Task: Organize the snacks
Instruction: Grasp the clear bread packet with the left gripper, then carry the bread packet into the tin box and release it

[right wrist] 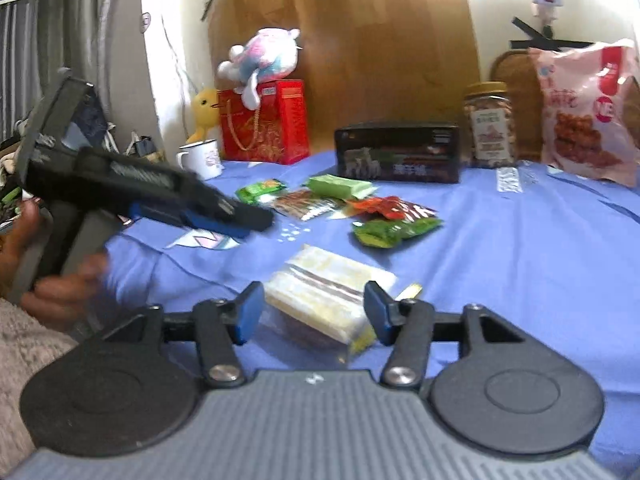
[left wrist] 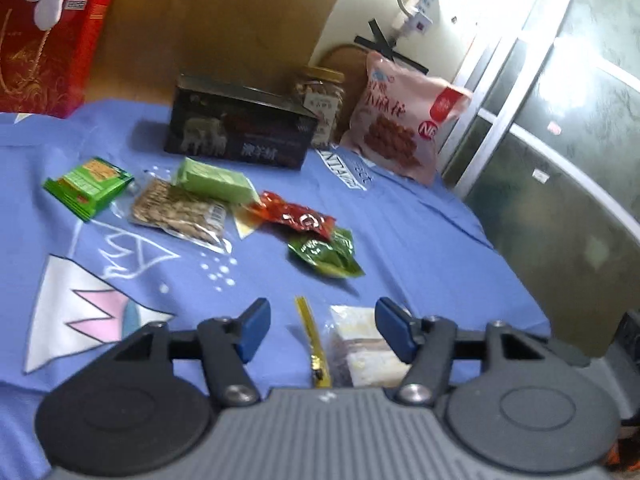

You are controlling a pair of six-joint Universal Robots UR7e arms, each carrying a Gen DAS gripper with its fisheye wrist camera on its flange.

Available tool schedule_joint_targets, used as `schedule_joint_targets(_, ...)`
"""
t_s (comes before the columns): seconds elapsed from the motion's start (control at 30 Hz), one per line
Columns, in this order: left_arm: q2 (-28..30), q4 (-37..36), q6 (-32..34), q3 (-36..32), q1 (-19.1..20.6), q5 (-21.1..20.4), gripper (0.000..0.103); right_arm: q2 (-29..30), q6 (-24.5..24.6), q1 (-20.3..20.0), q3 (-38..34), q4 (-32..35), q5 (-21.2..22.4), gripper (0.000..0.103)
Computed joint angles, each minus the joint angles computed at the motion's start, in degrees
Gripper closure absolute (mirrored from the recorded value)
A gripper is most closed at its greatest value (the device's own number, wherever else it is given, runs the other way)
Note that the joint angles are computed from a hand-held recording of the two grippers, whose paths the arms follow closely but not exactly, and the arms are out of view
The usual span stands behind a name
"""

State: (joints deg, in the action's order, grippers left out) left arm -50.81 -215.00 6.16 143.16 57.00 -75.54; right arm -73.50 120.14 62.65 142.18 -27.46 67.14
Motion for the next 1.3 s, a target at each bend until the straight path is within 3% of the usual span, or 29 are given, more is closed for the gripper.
schedule_joint_targets(0.07,-1.5,3.0,-0.3,-0.5,1.0,-1.6,0.038,0.3,0.4,-0.9,0.0,-0.7,1.0,0.039)
schedule_joint_targets(0.17,-1.8,6.6,-0.1,-1.5,2.3,-3.6,0.023,1.5,0.8,-1.0,-0.8,-1.3,2.4,0.039)
schedule_joint_targets(0.27,0.1,8.6,0.3,-2.7,2.8,-5.3,0.023,3.6,-0.4,0.3,-0.8,-5.0,4.5,0.039)
schedule_joint_targets(0.4,3.3,7.5,0.8,-2.9,2.5,-5.2,0.039,6.3,-2.6,1.1,-0.9,-8.4,5.7,0.039)
schedule_joint_targets(0.5,3.6,7.3,1.6,-2.4,1.8,-5.2,0.054,6.9,-3.7,1.9,-1.3,-8.2,6.2,0.049)
schedule_joint_targets(0.73,1.8,8.2,-0.4,-2.1,2.4,-5.8,0.055,7.6,-2.7,3.6,-2.5,-7.1,6.3,0.051)
schedule_joint_targets(0.93,0.3,8.0,0.6,-3.8,2.0,-5.1,0.055,7.6,1.4,7.8,-5.8,-4.4,7.8,0.052)
schedule_joint_targets(1.13,-1.8,14.8,0.8,-12.1,3.7,-6.9,0.055,8.2,7.8,14.7,-15.3,2.5,11.5,0.052)
schedule_joint_targets(1.3,0.9,17.0,5.0,-21.9,3.3,-4.6,0.055,11.3,10.1,18.8,-25.7,7.0,13.6,0.053)
